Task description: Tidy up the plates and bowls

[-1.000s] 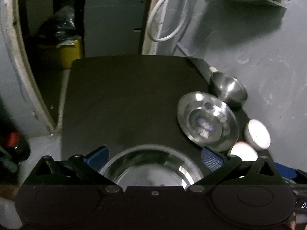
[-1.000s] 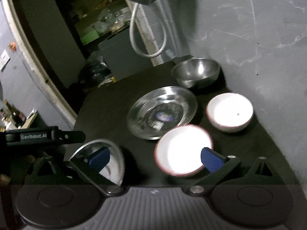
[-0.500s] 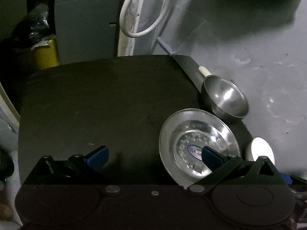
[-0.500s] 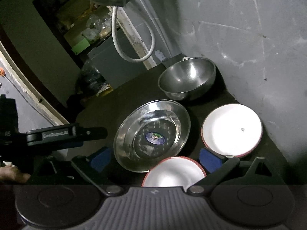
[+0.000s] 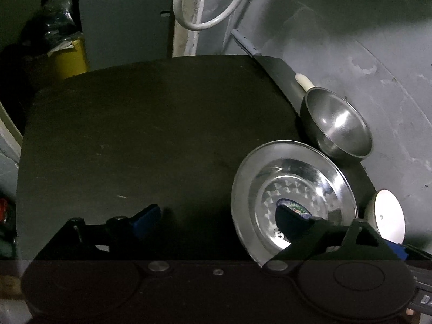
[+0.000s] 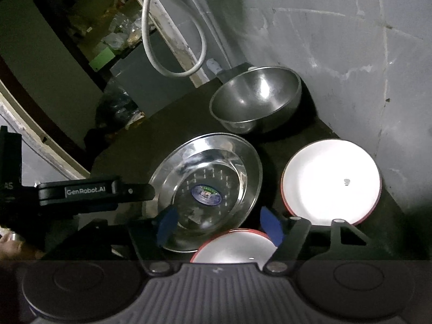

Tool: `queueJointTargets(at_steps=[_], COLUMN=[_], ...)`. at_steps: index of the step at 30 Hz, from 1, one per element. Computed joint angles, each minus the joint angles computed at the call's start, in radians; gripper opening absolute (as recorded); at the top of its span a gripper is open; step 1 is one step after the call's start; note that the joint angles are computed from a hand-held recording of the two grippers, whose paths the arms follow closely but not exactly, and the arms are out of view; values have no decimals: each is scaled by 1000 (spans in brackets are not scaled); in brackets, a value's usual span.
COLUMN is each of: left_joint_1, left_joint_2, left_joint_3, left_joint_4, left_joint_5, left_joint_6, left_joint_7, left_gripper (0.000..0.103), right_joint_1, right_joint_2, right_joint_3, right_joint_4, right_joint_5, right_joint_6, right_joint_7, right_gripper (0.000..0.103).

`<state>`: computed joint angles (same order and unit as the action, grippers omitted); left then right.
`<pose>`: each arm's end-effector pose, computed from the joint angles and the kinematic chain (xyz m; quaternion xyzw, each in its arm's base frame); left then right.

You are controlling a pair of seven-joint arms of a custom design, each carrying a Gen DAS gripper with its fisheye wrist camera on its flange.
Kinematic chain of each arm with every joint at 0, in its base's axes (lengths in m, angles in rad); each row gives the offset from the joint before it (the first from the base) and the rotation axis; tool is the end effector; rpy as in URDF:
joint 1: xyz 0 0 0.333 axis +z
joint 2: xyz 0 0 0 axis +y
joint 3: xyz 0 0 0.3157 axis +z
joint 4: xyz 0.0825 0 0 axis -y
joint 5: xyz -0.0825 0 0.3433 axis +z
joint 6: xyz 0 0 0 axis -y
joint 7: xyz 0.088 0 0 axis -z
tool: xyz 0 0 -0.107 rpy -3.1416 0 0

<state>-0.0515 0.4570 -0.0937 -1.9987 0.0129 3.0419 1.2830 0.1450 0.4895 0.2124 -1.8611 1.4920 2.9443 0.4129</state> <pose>0.6212 -0.0860 0.3272 -0.7261 0.6232 -0.2528 0.1428 0.6009 0.1413 0.3073 -0.6596 0.6329 -0.0445 0.4030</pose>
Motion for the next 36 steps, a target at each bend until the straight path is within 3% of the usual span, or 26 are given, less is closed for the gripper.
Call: queueJointTargets(at_steps=[3,8,11,16,20,28,36], left_joint_1=[10,72,90,91,65,88,81], left_joint_2=[10,24,32,39,35,29,-4], left_joint_3=[-18,-99,-127,-137,-109,-133,-127], left_joint_4=[13,23,29,35,34,14,-37], left_joint_5=[-6,-56,-83,-112,-103,-129,-130], left_joint_6=[-5,-17,-25,-29,-36,-17,41], left_joint_7=[9,75,110,147,153,190,194], left_gripper=[83,60,43,30,24,23,23], right_joint_1=[12,2,-14,-48,-59,-131,-314], right_joint_2=[15,41,49,65,72,83,123], right_joint_3=[-7,10,27,69,90,171,398], right_joint_4=[10,22,20,21,13,-7,-29], right_joint_5=[-55,-162,-220,-292,-373,-476,-491], right_joint_6=[18,46,56,84,116,157,261], right_joint_7=[62,167,216,262,306,368,284], right_gripper=[64,60,53,39,34,26,26])
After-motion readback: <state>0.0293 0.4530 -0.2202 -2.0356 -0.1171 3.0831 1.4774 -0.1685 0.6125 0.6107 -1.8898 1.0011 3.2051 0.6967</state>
